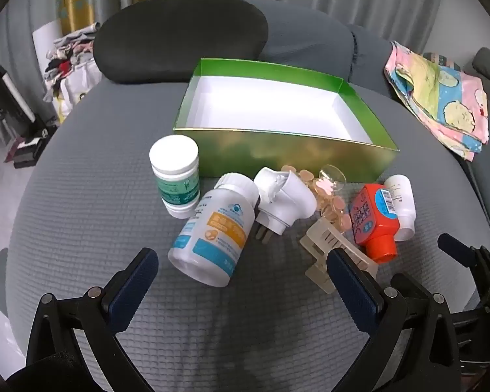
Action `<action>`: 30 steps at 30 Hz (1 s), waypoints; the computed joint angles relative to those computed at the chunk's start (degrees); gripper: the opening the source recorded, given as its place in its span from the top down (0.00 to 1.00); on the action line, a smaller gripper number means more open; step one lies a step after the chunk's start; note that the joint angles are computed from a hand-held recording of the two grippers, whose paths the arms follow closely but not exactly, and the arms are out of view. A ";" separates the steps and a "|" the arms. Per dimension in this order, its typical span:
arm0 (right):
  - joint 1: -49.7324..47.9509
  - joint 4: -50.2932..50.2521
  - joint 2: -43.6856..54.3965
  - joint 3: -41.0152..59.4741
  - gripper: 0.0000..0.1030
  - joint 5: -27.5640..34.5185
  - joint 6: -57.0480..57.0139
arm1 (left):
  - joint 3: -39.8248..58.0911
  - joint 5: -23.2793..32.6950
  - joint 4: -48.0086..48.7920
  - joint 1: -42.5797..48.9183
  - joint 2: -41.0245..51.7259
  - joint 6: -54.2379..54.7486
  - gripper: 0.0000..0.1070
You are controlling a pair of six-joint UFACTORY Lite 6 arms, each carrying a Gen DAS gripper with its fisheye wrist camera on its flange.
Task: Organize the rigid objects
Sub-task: 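Move the left gripper toward the translucent beige hair claw clip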
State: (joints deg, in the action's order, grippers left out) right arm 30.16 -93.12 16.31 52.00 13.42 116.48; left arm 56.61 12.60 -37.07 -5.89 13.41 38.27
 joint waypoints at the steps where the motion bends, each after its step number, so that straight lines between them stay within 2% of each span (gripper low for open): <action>1: -0.14 0.07 -0.08 -0.06 0.01 -0.09 -0.16 | 0.62 2.05 -3.98 0.82 0.35 3.03 0.04; 3: -0.28 1.96 -0.08 0.17 0.01 -0.13 -2.20 | 0.51 2.05 -6.54 1.07 0.30 5.72 0.04; 5: -0.29 4.02 0.02 0.49 0.01 -0.04 -4.18 | -0.57 -0.29 -11.04 -0.17 1.15 9.45 0.04; 8: 0.01 -0.32 0.95 0.28 0.01 -0.21 0.61 | -1.01 0.91 -18.16 1.69 1.56 17.98 0.04; 11: 0.04 -1.74 0.84 -0.02 0.01 -0.50 2.34 | -1.24 0.80 -17.79 1.71 1.27 17.82 0.04; 14: -0.38 -4.17 0.38 -0.74 0.01 -0.92 5.03 | -1.36 -0.03 -12.78 0.48 0.66 12.15 0.04; 30: -0.34 -2.57 0.36 -0.65 0.01 -1.56 3.07 | -1.47 0.14 -11.20 -0.30 0.11 10.38 0.04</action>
State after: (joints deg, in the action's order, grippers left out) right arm 29.83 -95.69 16.67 51.35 11.87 119.56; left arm 55.14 12.74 -48.27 -6.20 13.52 48.65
